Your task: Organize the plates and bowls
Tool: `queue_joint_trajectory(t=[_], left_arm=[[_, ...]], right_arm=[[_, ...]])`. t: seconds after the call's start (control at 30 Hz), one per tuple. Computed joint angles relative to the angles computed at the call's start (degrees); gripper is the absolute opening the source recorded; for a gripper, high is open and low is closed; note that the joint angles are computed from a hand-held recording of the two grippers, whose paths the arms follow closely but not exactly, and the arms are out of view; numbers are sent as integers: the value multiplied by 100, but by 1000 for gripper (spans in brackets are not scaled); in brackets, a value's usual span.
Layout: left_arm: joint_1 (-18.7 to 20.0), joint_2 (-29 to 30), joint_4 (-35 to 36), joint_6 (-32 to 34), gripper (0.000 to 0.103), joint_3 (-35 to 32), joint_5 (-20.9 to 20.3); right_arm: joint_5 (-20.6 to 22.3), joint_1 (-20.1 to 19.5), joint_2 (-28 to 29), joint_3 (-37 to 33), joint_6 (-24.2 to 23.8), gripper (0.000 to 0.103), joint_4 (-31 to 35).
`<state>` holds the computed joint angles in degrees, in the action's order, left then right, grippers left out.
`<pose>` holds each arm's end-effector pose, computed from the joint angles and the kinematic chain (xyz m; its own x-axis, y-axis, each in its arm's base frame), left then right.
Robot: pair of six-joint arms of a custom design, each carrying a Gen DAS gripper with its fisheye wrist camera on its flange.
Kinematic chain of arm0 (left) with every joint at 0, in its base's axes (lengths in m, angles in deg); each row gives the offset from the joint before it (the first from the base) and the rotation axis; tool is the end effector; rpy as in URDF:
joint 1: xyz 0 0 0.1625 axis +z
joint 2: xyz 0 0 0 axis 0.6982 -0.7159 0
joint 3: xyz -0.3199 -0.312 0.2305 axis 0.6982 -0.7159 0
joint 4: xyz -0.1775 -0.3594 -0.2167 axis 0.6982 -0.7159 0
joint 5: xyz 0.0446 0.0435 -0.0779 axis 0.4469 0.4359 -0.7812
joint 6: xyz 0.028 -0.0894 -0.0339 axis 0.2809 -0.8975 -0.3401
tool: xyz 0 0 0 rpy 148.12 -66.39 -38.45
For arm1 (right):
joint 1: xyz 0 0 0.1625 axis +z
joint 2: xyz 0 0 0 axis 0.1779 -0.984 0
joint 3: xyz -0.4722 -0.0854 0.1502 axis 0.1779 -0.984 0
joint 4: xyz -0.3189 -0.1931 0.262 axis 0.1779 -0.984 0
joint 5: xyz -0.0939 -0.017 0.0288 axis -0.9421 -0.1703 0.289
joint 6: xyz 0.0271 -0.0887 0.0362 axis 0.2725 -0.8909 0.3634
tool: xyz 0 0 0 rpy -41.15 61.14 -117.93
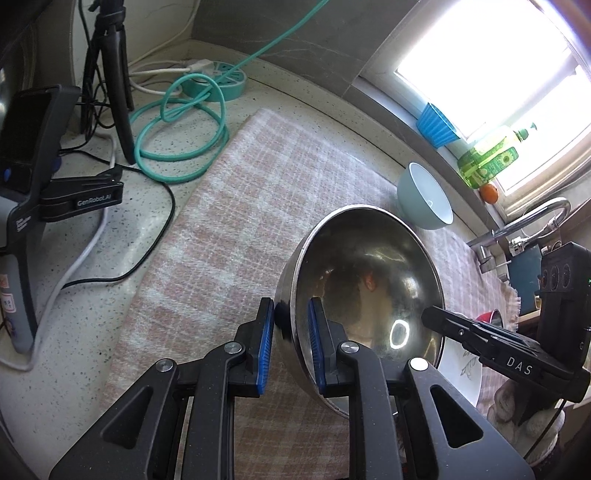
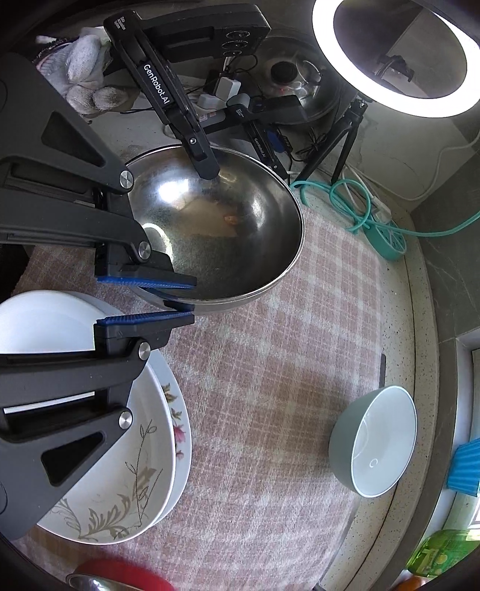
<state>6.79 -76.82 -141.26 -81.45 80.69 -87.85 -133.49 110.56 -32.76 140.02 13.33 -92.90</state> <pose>-0.0722 -0.3929 0.3431 -0.9273 -0.1265 -0.3524 0.0594 0.8795 -0.4721 0.3770 -0.4420 0.0497 -0.8943 -0.2845 0.3453 -0.3407 0.9333 -0.1135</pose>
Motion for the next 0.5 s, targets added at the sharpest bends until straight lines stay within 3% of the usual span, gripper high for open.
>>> queue_joint_trajectory(t=[0.5], left_arm=[[107, 487, -96, 225, 17, -121, -10]], right_arm=[[-179, -172, 17, 31, -31, 12, -36]])
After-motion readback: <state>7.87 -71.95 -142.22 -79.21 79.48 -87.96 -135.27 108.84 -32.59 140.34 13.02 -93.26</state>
